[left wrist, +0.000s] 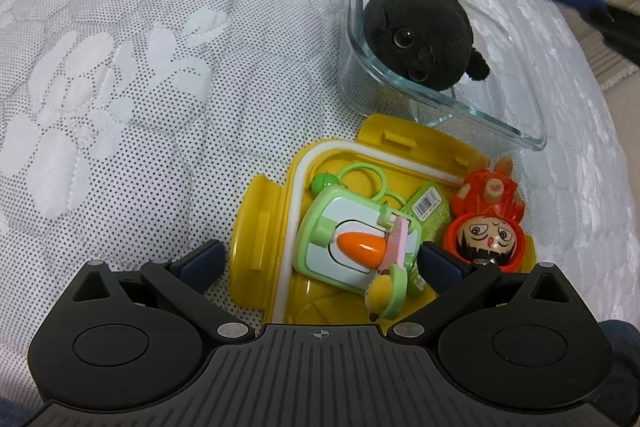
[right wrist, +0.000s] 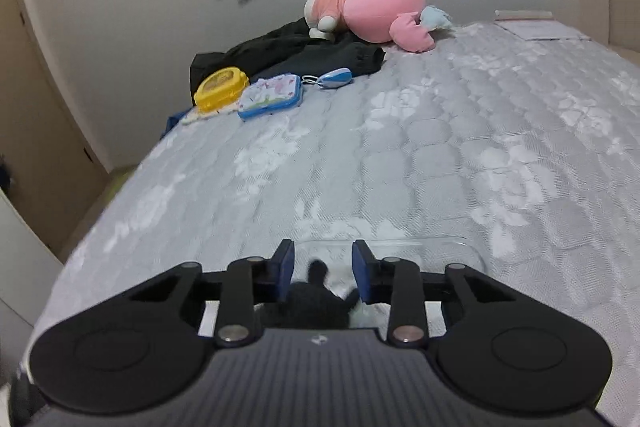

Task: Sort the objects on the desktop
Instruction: 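Lower the black plush toy into the glass container and open the right gripper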

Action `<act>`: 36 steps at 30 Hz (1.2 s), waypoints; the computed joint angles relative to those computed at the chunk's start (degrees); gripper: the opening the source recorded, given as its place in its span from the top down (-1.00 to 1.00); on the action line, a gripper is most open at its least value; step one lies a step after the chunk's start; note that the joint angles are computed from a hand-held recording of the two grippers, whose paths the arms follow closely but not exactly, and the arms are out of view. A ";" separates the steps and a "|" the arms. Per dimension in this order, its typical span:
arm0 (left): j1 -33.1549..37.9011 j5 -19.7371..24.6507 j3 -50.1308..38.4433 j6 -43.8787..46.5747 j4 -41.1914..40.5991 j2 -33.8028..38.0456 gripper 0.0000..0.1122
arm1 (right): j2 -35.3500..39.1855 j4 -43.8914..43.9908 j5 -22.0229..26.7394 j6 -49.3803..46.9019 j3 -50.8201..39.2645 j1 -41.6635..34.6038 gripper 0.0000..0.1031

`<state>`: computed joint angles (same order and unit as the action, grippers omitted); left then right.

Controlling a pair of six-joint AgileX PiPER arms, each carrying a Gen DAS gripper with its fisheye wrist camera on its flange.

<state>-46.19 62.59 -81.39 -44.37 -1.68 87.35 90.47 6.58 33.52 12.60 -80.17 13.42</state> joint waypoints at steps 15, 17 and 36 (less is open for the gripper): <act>-6.14 1.03 3.41 -6.84 2.88 -4.51 -0.84 | 4.17 2.83 10.56 -0.12 -1.26 2.01 0.67; -6.86 1.25 3.83 -8.03 3.16 -5.18 -0.84 | 2.93 1.97 9.72 2.38 -1.40 1.18 0.39; -19.99 3.01 7.72 -22.28 9.63 -9.83 -0.84 | 2.10 0.96 6.45 2.39 -1.35 -3.37 0.28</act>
